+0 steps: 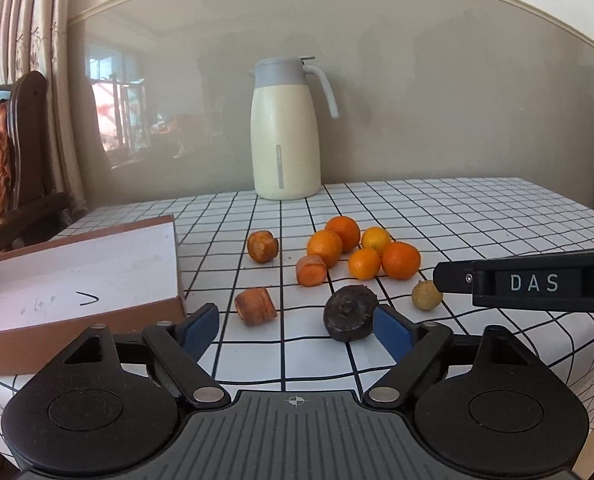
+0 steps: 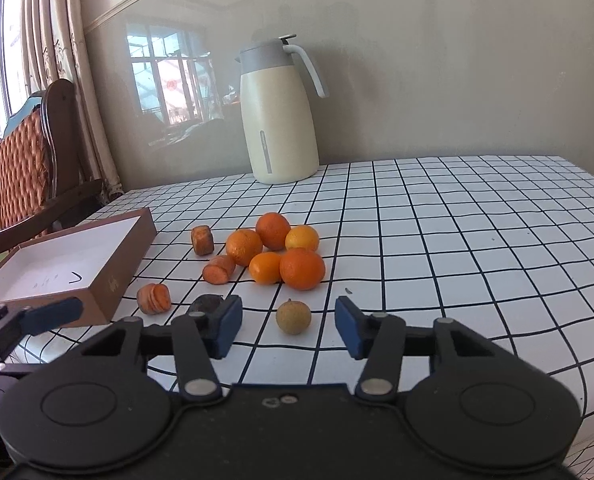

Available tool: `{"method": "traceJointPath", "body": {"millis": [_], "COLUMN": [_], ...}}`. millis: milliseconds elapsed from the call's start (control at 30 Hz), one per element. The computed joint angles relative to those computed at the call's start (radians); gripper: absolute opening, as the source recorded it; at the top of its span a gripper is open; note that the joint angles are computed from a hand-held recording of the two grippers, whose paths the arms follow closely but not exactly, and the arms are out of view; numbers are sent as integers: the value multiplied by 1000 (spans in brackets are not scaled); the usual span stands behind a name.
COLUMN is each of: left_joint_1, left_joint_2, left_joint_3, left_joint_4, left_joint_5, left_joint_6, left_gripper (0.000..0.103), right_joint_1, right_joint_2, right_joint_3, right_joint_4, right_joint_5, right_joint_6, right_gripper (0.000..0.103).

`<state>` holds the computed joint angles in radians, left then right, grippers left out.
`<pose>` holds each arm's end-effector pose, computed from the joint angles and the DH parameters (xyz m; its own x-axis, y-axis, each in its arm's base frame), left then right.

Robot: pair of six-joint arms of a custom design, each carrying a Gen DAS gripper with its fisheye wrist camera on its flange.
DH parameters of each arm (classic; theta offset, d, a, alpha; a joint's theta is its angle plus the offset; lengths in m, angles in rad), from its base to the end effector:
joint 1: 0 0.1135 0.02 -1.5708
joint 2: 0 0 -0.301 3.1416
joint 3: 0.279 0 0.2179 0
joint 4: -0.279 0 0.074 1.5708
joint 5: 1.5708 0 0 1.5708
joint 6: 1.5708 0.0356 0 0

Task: Organize fruits
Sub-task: 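Grasp the dark brown fruit with the left tool while the right tool grasps the small tan fruit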

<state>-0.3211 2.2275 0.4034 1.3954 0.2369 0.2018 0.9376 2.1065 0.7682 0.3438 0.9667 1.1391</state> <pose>0.2898 -0.1052 0.0889 -0.2843 0.2999 -0.9106 0.5781 0.8114 0.0867 0.2199 0.2500 0.1033 -0.3824 0.3508 -0.8548 0.3701 0.9058 0.2062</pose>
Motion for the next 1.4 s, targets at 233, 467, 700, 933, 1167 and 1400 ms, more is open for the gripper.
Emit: {"method": "traceJointPath", "body": {"millis": [233, 467, 700, 933, 1167, 1400], "left_joint_1": [-52, -104, -134, -107, -43, -24], "left_joint_2": [22, 54, 90, 99, 85, 79], "left_joint_3": [60, 135, 187, 192, 184, 187], "left_joint_4": [-68, -145, -161, -152, -171, -188], "left_joint_5": [-18, -49, -81, -62, -55, -36], "left_joint_6": [-10, -44, -56, -73, -62, -54], "left_gripper": [74, 58, 47, 41, 41, 41], "right_joint_1": [-26, -47, -81, -110, -125, -140], "right_joint_2": [-8, -8, -3, 18, 53, 89], "right_joint_3": [-18, -32, -38, -19, 32, 90], "right_joint_4": [23, 46, 78, 85, 68, 22], "right_joint_5": [-17, -39, -77, -126, -152, -178], "right_joint_6": [3, -6, -30, -36, -55, -70], "right_gripper": [42, 42, 39, 37, 36, 17]}}
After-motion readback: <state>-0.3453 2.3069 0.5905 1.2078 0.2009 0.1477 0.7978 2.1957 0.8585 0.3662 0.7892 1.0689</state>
